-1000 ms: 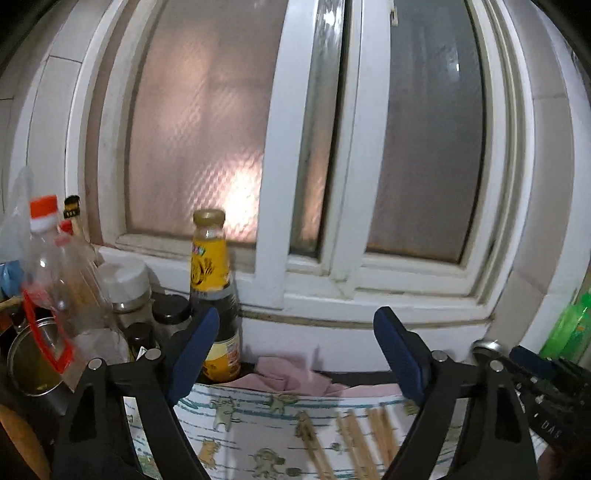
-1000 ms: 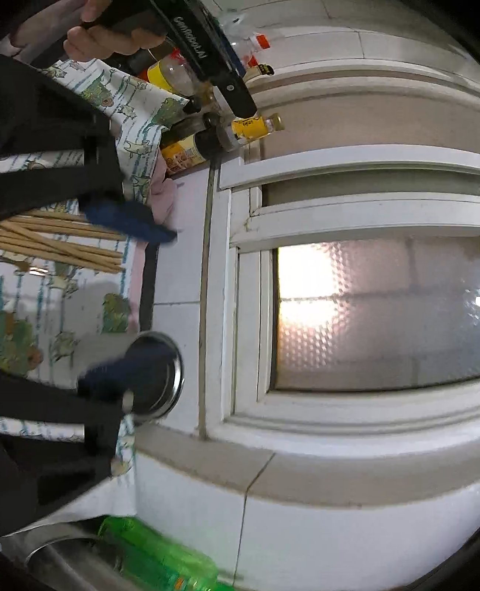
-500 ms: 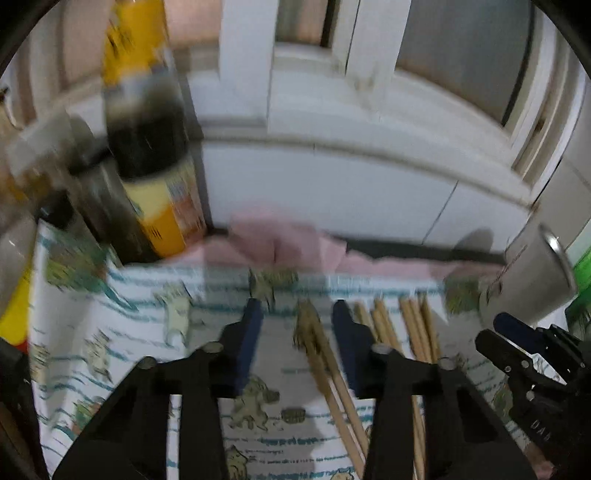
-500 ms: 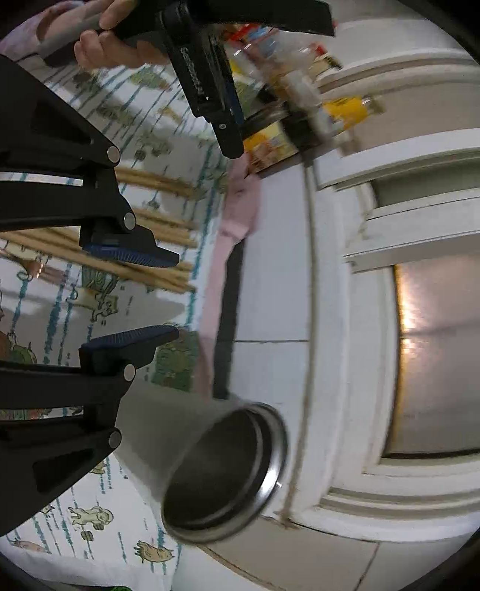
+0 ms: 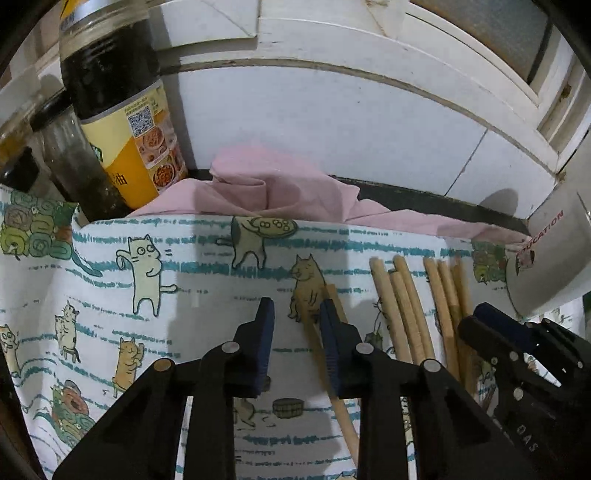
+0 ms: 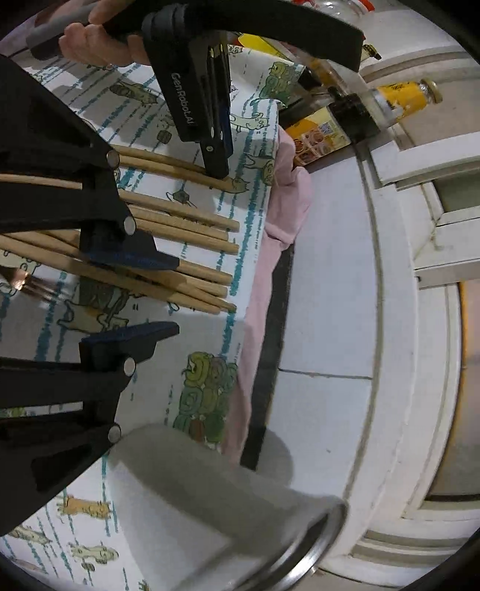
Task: Organize utensils
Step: 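Lower the left tool to the chopsticks and close on one chopstick, then lift the chopstick with the left tool and carry it over the white cup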
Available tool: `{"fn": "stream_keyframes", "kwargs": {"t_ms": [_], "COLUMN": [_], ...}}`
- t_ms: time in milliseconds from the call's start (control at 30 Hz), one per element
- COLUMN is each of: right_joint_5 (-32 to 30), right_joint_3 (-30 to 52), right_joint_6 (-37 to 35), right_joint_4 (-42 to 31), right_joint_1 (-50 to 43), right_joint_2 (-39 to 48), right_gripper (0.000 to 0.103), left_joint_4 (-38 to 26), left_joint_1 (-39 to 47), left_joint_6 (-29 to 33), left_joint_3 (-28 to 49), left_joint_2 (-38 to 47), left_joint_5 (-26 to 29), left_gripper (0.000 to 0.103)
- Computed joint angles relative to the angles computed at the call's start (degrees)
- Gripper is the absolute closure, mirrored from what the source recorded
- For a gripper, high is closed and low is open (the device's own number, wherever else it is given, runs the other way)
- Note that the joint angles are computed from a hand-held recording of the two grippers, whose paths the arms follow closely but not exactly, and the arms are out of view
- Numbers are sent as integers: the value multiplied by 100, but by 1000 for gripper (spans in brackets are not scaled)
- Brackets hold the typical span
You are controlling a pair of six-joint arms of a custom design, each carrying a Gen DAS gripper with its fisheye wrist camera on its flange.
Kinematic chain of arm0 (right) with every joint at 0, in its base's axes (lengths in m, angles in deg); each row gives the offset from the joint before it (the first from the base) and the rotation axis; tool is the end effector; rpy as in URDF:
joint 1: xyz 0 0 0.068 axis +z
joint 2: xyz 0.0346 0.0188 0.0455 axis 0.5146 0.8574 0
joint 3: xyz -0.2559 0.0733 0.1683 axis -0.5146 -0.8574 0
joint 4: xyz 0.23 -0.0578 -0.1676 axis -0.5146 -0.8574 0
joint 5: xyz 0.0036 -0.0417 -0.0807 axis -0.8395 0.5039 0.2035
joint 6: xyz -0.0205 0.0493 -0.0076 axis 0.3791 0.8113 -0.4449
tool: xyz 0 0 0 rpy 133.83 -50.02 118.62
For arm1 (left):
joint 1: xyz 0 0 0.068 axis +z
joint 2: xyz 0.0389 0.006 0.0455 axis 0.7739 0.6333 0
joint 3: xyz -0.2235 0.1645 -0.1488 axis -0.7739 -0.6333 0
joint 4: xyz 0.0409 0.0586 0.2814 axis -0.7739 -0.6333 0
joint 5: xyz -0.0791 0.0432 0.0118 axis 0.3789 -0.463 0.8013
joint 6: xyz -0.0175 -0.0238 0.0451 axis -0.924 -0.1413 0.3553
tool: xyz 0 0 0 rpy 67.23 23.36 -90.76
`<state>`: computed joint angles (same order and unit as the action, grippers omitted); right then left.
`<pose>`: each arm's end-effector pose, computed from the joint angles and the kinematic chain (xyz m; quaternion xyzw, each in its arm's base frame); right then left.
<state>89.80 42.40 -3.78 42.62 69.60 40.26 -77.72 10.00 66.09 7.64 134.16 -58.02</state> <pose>0.1844 0.1268 0.1604 0.0927 0.9303 0.0089 0.3547 0.2985 -0.2531 0.1625 0.1808 0.9504 -0.0900 0.2366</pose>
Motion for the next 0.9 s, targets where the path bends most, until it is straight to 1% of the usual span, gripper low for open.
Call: {"fn": "stream_keyframes", "kwargs": {"t_ms": [67, 133, 233, 267, 333, 500, 567, 633, 767, 833, 900], "right_joint_5": [-144, -145, -77, -83, -96, -11, -50, -50, 287, 403, 467], "right_joint_3": [-37, -13, 12, -17, -82, -182, -221, -262, -237, -271, -323], "right_joint_6": [-22, 21, 48, 135, 236, 262, 262, 303, 428, 389, 401], "right_joint_4": [153, 188, 241, 235, 182, -86, -211, -341, -551, -541, -493], "right_joint_1": [-79, -91, -44, -43, -15, 73, 59, 97, 306, 414, 466], "right_joint_2": [65, 189, 291, 245, 84, -469, -726, -1007, -1289, -1482, -1671], "right_gripper": [87, 87, 89, 92, 95, 96, 96, 96, 96, 96, 96], "left_joint_4": [58, 73, 114, 110, 169, 190, 72, -61, -106, -108, -115], "left_joint_1": [-71, -228, -239, -237, -172, -122, -92, -228, -366, -296, -189], "left_joint_6": [41, 127, 82, 62, 31, 86, 198, 446, 506, 509, 507], "left_joint_3": [-11, 103, 51, 53, -40, -75, -59, 9, 91, 89, 103], "left_joint_2": [19, 161, 139, 140, 64, 50, 7, 36, 103, 89, 54], "left_joint_5": [-132, -369, -364, -349, -197, 107, 180, -97, -387, -191, 115], "left_gripper": [79, 79, 80, 81, 94, 95, 95, 94, 95, 97, 99]}}
